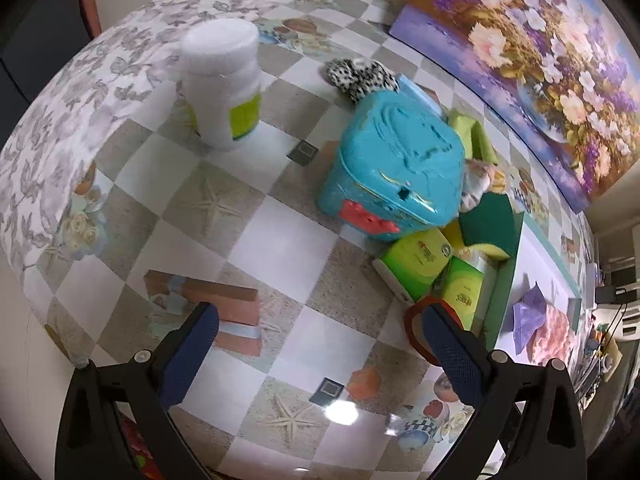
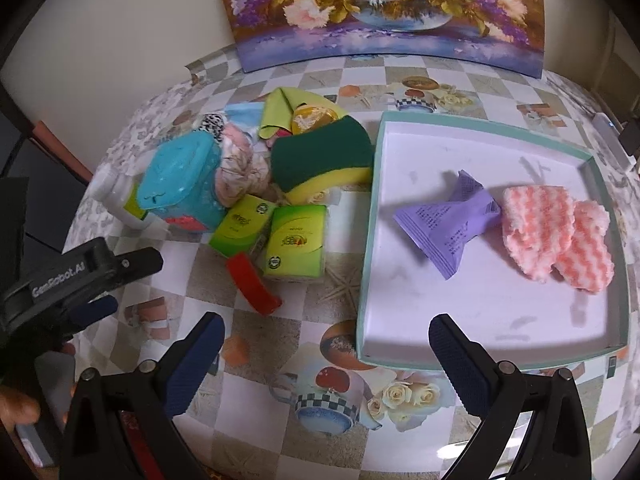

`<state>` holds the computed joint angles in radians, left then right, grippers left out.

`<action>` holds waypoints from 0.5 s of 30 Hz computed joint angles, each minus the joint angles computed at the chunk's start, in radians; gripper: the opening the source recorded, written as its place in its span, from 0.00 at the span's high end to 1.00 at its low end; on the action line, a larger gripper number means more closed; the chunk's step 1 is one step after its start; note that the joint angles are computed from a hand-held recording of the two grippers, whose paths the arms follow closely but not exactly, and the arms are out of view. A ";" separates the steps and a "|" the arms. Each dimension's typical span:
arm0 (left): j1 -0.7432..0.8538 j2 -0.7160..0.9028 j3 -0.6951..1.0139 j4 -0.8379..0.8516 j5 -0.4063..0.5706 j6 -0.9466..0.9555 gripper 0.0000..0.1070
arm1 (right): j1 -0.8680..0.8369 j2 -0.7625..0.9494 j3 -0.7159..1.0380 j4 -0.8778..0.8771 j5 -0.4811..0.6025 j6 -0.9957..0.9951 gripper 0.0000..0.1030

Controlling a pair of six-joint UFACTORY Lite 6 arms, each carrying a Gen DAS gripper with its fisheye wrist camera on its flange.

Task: Organize soft objects
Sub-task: 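Move the left tool back toward the red tape roll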

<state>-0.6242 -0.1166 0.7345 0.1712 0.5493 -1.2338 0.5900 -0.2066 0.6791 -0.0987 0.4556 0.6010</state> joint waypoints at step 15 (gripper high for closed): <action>-0.034 0.241 0.146 -0.141 -0.103 0.120 0.05 | -0.108 0.048 0.019 -0.112 0.020 0.099 0.00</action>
